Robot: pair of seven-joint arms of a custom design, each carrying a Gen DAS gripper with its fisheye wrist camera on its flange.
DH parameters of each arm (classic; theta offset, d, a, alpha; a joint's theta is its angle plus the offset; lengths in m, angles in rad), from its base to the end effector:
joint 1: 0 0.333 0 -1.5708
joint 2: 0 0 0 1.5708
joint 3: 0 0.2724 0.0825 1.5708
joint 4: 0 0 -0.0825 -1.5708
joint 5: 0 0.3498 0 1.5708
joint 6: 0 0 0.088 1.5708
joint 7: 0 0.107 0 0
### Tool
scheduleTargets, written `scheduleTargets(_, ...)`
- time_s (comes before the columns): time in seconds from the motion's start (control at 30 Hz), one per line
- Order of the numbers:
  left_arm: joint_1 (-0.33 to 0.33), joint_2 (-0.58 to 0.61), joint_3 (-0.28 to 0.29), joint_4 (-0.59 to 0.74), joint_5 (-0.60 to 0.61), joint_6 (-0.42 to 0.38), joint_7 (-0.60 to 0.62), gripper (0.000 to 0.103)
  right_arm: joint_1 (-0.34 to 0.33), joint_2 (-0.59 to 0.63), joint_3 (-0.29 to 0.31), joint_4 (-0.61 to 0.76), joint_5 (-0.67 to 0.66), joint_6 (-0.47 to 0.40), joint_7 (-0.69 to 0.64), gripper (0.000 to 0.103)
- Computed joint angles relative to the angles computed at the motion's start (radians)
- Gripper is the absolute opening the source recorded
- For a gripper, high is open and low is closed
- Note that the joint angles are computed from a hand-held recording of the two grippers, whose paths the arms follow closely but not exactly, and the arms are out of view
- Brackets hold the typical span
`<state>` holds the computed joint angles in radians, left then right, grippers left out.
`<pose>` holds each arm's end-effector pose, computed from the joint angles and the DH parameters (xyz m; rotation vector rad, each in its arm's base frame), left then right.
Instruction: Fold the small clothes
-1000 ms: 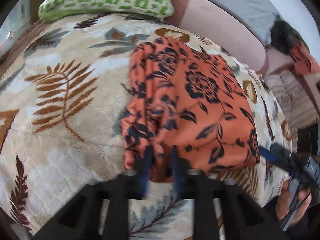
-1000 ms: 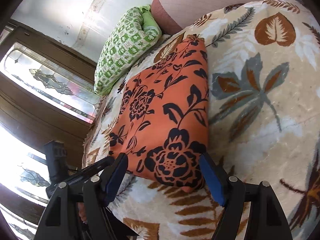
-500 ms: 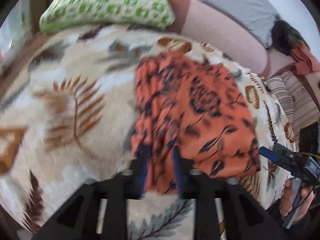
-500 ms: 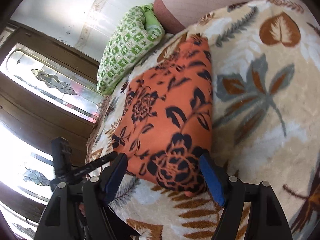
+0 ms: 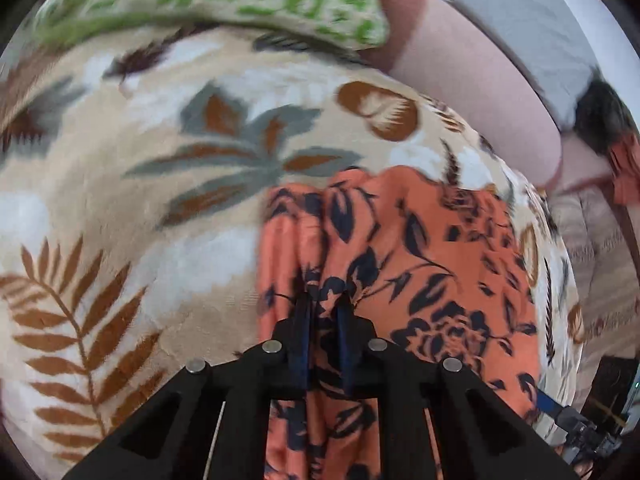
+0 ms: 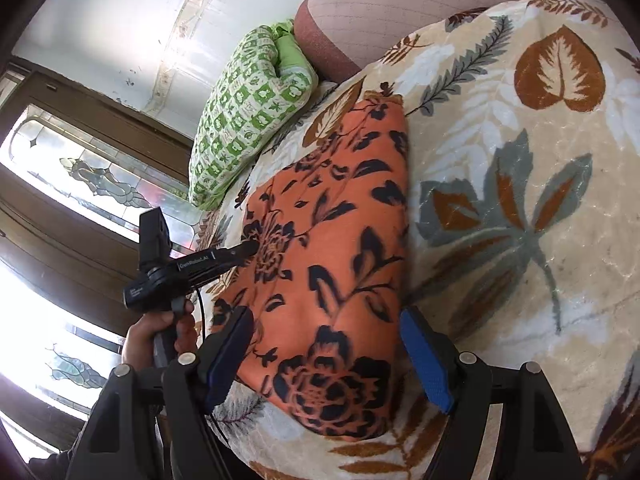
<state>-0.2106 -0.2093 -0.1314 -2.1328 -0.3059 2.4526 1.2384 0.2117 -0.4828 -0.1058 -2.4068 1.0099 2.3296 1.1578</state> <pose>0.4803 -0.1750 0.5243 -2.2870 1.9275 -0.8770 0.4260 0.0562 0.5124 -1.5002 1.6006 0.3001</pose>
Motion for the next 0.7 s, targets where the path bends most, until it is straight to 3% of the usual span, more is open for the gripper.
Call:
scheduleTargets(0.03, -0.011, -0.015, 0.024, -0.043, -0.098, 0.047, 0.031, 0.013, -0.001, 0.01, -0.002, 0.002, -0.002, -0.003, 0.004, 0.078)
scheduleTargets(0.1, -0.02, -0.032, 0.037, -0.071, -0.161, 0.073, 0.06, 0.014, -0.005, 0.02, -0.005, 0.005, -0.007, -0.018, 0.014, 0.078)
scheduleTargets(0.3, 0.002, -0.026, -0.024, 0.037, 0.066, -0.032, -0.024, 0.02, -0.009, 0.011, -0.009, 0.013, 0.011, -0.013, -0.009, 0.078)
scheduleTargets(0.37, -0.003, -0.034, -0.032, 0.049, 0.112, -0.022, -0.019, 0.034, -0.007, 0.028, -0.013, 0.031, 0.022, -0.016, -0.011, 0.08)
scheduleTargets(0.43, -0.009, -0.031, -0.035, 0.058, 0.144, -0.011, -0.015, 0.042, -0.004, 0.057, -0.023, 0.052, 0.053, -0.025, -0.018, 0.086)
scheduleTargets(0.5, -0.019, -0.009, -0.032, 0.076, 0.145, -0.02, 0.004, 0.042, -0.011, 0.098, -0.023, 0.078, 0.067, -0.034, -0.003, 0.086)
scheduleTargets(0.6, 0.025, 0.058, -0.076, 0.13, 0.318, -0.135, -0.102, 0.038, -0.025, 0.152, -0.028, 0.098, 0.131, -0.036, 0.014, 0.086)
scheduleTargets(0.7, 0.013, 0.024, -0.03, 0.066, 0.187, -0.066, -0.11, 0.042, -0.048, 0.226, -0.031, 0.135, 0.15, -0.122, 0.073, 0.086)
